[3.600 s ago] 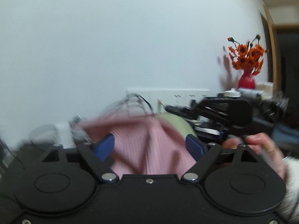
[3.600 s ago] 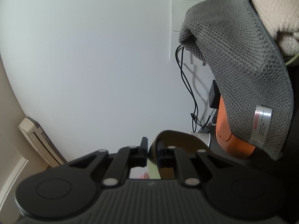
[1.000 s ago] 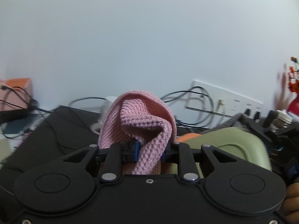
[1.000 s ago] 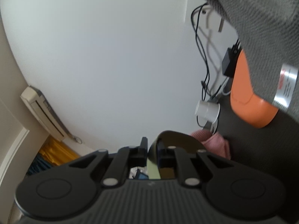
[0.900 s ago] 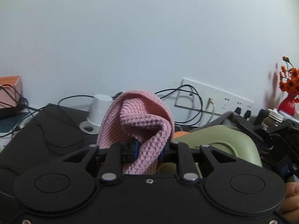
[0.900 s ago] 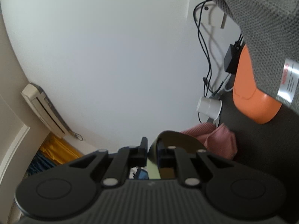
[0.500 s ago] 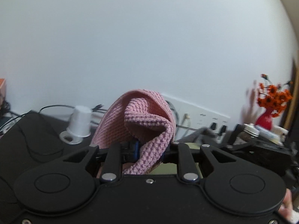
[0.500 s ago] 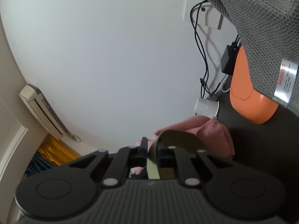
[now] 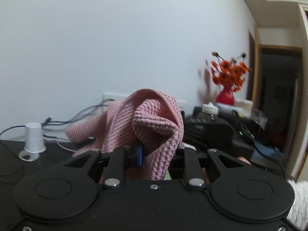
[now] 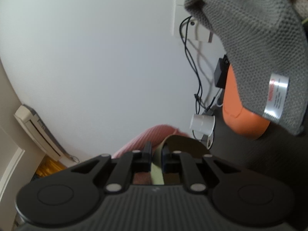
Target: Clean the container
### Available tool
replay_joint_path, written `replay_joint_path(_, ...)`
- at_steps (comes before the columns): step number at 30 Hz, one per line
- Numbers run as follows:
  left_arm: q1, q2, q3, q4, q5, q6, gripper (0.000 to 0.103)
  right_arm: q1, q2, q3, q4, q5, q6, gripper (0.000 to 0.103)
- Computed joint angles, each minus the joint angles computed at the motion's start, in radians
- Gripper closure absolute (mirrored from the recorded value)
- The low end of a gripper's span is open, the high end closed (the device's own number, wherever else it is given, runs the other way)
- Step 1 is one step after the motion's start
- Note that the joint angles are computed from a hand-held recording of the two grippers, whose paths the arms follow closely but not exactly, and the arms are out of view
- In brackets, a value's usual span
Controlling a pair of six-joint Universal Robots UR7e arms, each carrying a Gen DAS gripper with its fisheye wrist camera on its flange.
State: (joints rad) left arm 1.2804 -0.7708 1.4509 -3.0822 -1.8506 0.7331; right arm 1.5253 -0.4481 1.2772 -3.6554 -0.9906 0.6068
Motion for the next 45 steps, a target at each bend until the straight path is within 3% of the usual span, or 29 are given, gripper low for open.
replay_joint_path(8, 0.006, -0.021, -0.005, 0.163, 0.009, 0.068, 0.082, -0.014, -0.012, 0.016, -0.074, -0.059, 0.043, 0.093)
replay_joint_path(12, -0.007, -0.041, 0.014, 0.211, 0.087, 0.166, 0.082, -0.017, -0.02, 0.029, -0.092, -0.095, 0.051, 0.092)
replay_joint_path(16, -0.029, -0.043, 0.035, 0.18, 0.206, 0.212, 0.082, -0.018, -0.027, 0.041, -0.102, -0.112, 0.048, 0.092)
replay_joint_path(21, -0.037, -0.024, 0.005, 0.174, 0.3, 0.167, 0.079, -0.019, -0.035, 0.06, -0.127, -0.123, 0.054, 0.092)
replay_joint_path(27, -0.037, 0.017, -0.084, 0.224, 0.417, 0.034, 0.078, -0.017, -0.044, 0.082, -0.152, -0.126, 0.048, 0.092)
replay_joint_path(33, -0.049, 0.054, -0.108, 0.127, 0.541, -0.002, 0.078, -0.017, -0.053, 0.106, -0.167, -0.118, 0.044, 0.092)
replay_joint_path(45, -0.048, 0.048, -0.105, 0.088, 0.536, -0.017, 0.081, -0.013, -0.072, 0.16, -0.182, -0.083, 0.029, 0.092)
